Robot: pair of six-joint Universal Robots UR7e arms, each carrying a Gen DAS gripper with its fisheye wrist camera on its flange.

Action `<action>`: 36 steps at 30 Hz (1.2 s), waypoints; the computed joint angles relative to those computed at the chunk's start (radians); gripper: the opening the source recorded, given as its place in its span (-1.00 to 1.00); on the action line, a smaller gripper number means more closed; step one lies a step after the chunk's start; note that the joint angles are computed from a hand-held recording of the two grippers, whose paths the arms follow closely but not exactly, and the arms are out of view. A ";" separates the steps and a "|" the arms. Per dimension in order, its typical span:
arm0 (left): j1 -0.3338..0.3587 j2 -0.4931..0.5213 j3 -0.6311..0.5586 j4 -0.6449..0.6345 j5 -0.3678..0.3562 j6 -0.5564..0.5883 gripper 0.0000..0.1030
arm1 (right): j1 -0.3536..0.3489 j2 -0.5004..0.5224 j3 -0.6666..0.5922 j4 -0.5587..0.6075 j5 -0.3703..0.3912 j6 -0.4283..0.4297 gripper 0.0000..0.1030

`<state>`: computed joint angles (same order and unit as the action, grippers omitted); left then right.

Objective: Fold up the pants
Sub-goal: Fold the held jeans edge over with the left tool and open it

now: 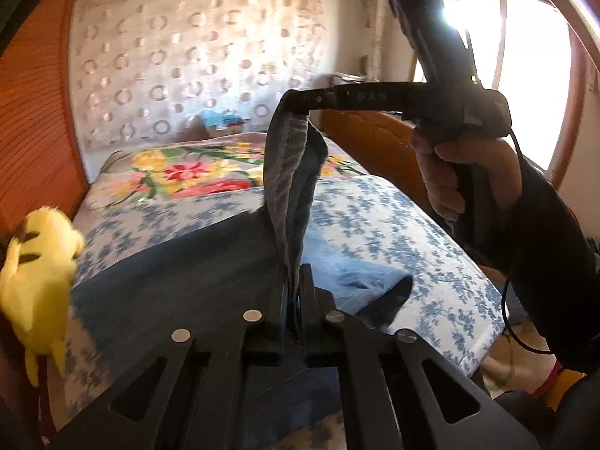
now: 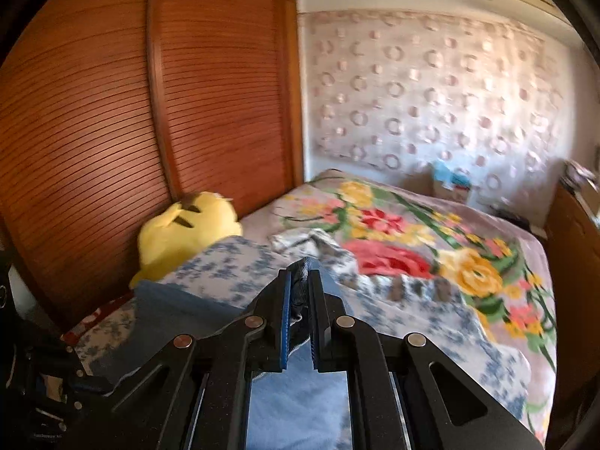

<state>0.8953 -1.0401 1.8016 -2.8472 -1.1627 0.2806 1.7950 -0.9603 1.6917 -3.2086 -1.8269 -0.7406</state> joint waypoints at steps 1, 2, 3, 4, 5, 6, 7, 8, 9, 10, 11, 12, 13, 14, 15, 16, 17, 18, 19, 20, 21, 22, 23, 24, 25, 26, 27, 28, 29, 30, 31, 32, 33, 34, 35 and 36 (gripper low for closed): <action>0.007 -0.014 0.012 -0.005 0.007 -0.006 -0.89 | 0.004 0.009 -0.012 0.017 0.007 -0.007 -0.84; 0.013 -0.023 0.018 -0.006 0.016 -0.013 -0.89 | 0.010 0.022 -0.026 0.034 0.013 -0.012 -0.84; 0.020 -0.034 0.026 -0.008 0.025 -0.019 -0.89 | 0.013 0.032 -0.038 0.051 0.019 -0.017 -0.84; 0.029 -0.046 0.037 -0.011 0.036 -0.026 -0.89 | 0.014 0.042 -0.053 0.071 0.026 -0.021 -0.84; 0.037 -0.055 0.045 -0.014 0.042 -0.034 -0.89 | 0.016 0.055 -0.068 0.092 0.030 -0.024 -0.84; 0.044 -0.062 0.052 -0.015 0.046 -0.041 -0.89 | 0.015 0.066 -0.085 0.110 0.032 -0.024 -0.84; 0.056 -0.070 0.060 -0.013 0.052 -0.053 -0.89 | 0.015 0.080 -0.099 0.126 0.028 -0.023 -0.84; 0.065 -0.074 0.064 -0.008 0.056 -0.061 -0.89 | 0.013 0.091 -0.117 0.146 0.027 -0.020 -0.84; 0.074 -0.076 0.066 -0.002 0.061 -0.070 -0.89 | 0.010 0.102 -0.128 0.163 0.026 -0.018 -0.84; 0.082 -0.076 0.069 0.003 0.066 -0.078 -0.89 | 0.009 0.114 -0.144 0.177 0.020 -0.017 -0.84; 0.089 -0.076 0.072 0.009 0.068 -0.084 -0.89 | 0.005 0.122 -0.155 0.190 0.017 -0.015 -0.84; 0.098 -0.074 0.073 0.018 0.069 -0.090 -0.89 | 0.003 0.125 -0.165 0.209 0.012 -0.010 -0.82; 0.102 -0.075 0.078 0.024 0.072 -0.097 -0.89 | 0.001 0.132 -0.176 0.223 0.002 -0.006 -0.72; 0.108 -0.071 0.077 0.031 0.071 -0.103 -0.89 | 0.000 0.140 -0.186 0.232 -0.012 -0.001 -0.62; 0.113 -0.068 0.075 0.037 0.070 -0.107 -0.89 | 0.005 0.153 -0.205 0.248 -0.027 0.009 -0.58; 0.117 -0.063 0.073 0.040 0.070 -0.112 -0.89 | 0.005 0.156 -0.214 0.257 -0.033 0.015 -0.47; 0.117 -0.057 0.072 0.044 0.074 -0.122 -0.89 | 0.005 0.157 -0.218 0.263 -0.037 0.017 -0.40; 0.119 -0.052 0.070 0.043 0.075 -0.121 -0.89 | 0.005 0.160 -0.225 0.268 -0.042 0.018 -0.37; 0.120 -0.050 0.068 0.043 0.076 -0.119 -0.89 | 0.006 0.165 -0.235 0.272 -0.049 0.018 -0.30; 0.122 -0.052 0.072 0.037 0.077 -0.115 -0.89 | 0.004 0.165 -0.236 0.271 -0.050 0.018 -0.24; 0.122 -0.051 0.072 0.033 0.078 -0.113 -0.89 | 0.001 0.160 -0.233 0.270 -0.050 0.017 -0.21; 0.123 -0.050 0.069 0.031 0.081 -0.111 -0.89 | -0.001 0.157 -0.232 0.267 -0.051 0.018 -0.18; 0.123 -0.049 0.066 0.030 0.083 -0.113 -0.89 | 0.001 0.156 -0.221 0.252 -0.054 0.018 -0.18; 0.125 -0.049 0.061 0.031 0.083 -0.114 -0.89 | 0.003 0.150 -0.201 0.233 -0.057 0.019 -0.18; 0.127 -0.048 0.054 0.037 0.083 -0.117 -0.89 | 0.003 0.145 -0.187 0.220 -0.062 0.020 -0.17; 0.127 -0.045 0.048 0.041 0.086 -0.118 -0.89 | 0.005 0.145 -0.169 0.199 -0.069 0.023 -0.17; 0.128 -0.043 0.041 0.047 0.088 -0.116 -0.85 | 0.002 0.140 -0.158 0.191 -0.072 0.025 -0.17; 0.127 -0.036 0.031 0.053 0.096 -0.113 -0.77 | 0.002 0.135 -0.135 0.173 -0.076 0.030 -0.17; 0.127 -0.032 0.025 0.057 0.099 -0.110 -0.58 | 0.000 0.132 -0.117 0.159 -0.078 0.035 -0.17; 0.129 -0.025 0.017 0.058 0.101 -0.105 -0.45 | 0.000 0.130 -0.109 0.155 -0.082 0.039 -0.17; 0.130 -0.019 0.009 0.060 0.102 -0.101 -0.42 | -0.003 0.127 -0.097 0.146 -0.088 0.041 -0.17; 0.131 -0.013 0.001 0.063 0.104 -0.098 -0.25 | -0.005 0.125 -0.091 0.142 -0.094 0.045 -0.17; 0.132 -0.007 -0.006 0.065 0.108 -0.096 -0.08 | -0.007 0.122 -0.081 0.138 -0.099 0.050 -0.17; 0.134 0.000 -0.014 0.065 0.112 -0.092 -0.04 | -0.010 0.115 -0.071 0.135 -0.103 0.054 -0.17; 0.135 0.005 -0.021 0.068 0.112 -0.091 0.09 | -0.011 0.111 -0.066 0.135 -0.106 0.058 -0.17; 0.138 0.012 -0.032 0.072 0.109 -0.090 0.16 | -0.013 0.110 -0.060 0.132 -0.110 0.064 -0.17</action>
<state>1.0331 -1.0284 1.7700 -2.7754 -1.0539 0.1909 1.7824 -0.8504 1.6317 -3.0763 -1.9369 -0.6766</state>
